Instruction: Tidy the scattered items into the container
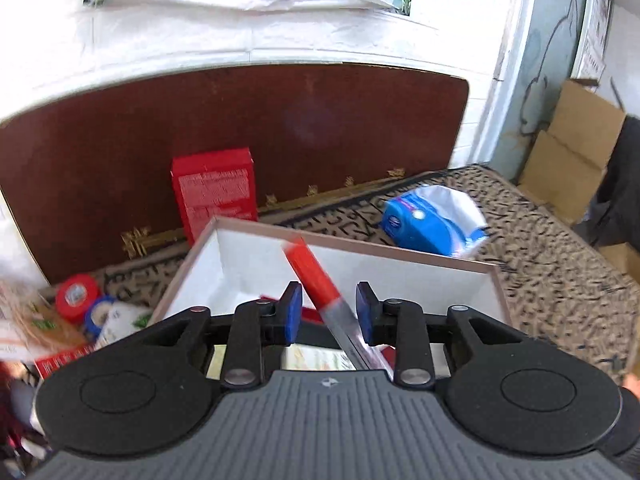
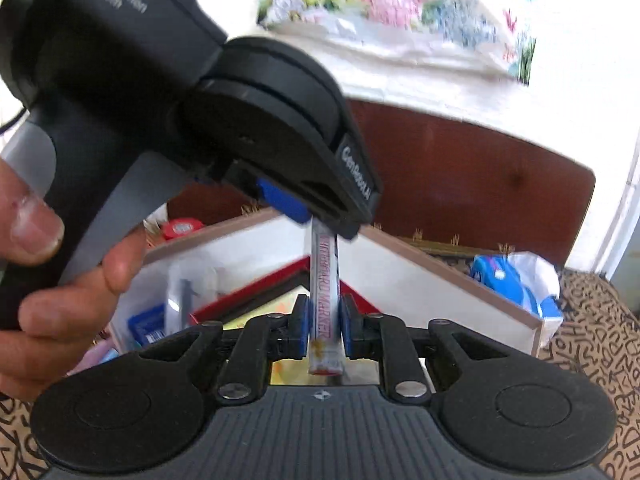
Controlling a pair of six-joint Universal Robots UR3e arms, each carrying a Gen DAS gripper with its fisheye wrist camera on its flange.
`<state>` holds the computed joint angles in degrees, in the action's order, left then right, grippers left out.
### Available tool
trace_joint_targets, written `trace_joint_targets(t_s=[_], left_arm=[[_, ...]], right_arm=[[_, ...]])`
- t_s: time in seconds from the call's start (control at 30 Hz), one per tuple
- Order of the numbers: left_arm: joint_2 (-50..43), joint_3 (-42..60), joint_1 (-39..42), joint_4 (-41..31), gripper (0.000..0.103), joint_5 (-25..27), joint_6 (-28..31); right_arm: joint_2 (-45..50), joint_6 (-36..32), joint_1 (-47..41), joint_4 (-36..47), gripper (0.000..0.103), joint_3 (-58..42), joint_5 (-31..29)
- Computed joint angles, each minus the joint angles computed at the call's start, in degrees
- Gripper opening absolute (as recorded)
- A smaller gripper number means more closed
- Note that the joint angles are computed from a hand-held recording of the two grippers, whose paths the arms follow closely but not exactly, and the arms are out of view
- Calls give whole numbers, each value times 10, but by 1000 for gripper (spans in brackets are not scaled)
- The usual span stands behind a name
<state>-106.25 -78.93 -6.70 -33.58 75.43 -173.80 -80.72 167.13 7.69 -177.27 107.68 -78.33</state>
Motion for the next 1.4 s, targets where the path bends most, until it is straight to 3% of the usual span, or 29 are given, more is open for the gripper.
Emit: trace_joint_targets(t_s=[0.07,0.13,0.17,0.27,0.47,0.6,0.7,0.83,0.87,0.97,1.03,1.2,1.27,1.4], left_arm=[[-5,-10,-10,29,39,24,9],[-5,-9,-16,35,44,42,12],[-2,-13,-15,39,48,45,11],[7,-35,-19,60,51,65,18],[26,-62,-16,72,56,77,25],[48,-102,-16,108,71,91,30],[71,-138,-14,141,82,98,33],[108,-181,7,168,95,73,21],[114,-192,9,185,102,76,22],[121,-224,5,251,103,101,33],[128,-228,12,253,103,100,32],[173,-250,66,211,103,32,28],[199,-280,87,205,103,4,35],[242,-341,102,205,103,-7,41]], right_arm=[[9,-1,-2,6,19,-2,0],[16,0,-1,6,32,-2,-7],[15,3,-2,6,33,0,-8],[14,7,4,-3,52,3,-20],[36,14,30,-8,68,-14,-58],[40,22,45,-29,94,-10,-93],[34,36,64,-36,101,-4,-131],[19,81,86,-58,103,14,-172],[16,92,90,-58,103,17,-179],[6,127,101,-48,103,18,-202],[-2,152,102,-42,103,22,-207],[-25,216,112,-56,103,45,-240],[-5,247,147,-92,103,46,-315],[85,299,262,-89,103,-23,-550]])
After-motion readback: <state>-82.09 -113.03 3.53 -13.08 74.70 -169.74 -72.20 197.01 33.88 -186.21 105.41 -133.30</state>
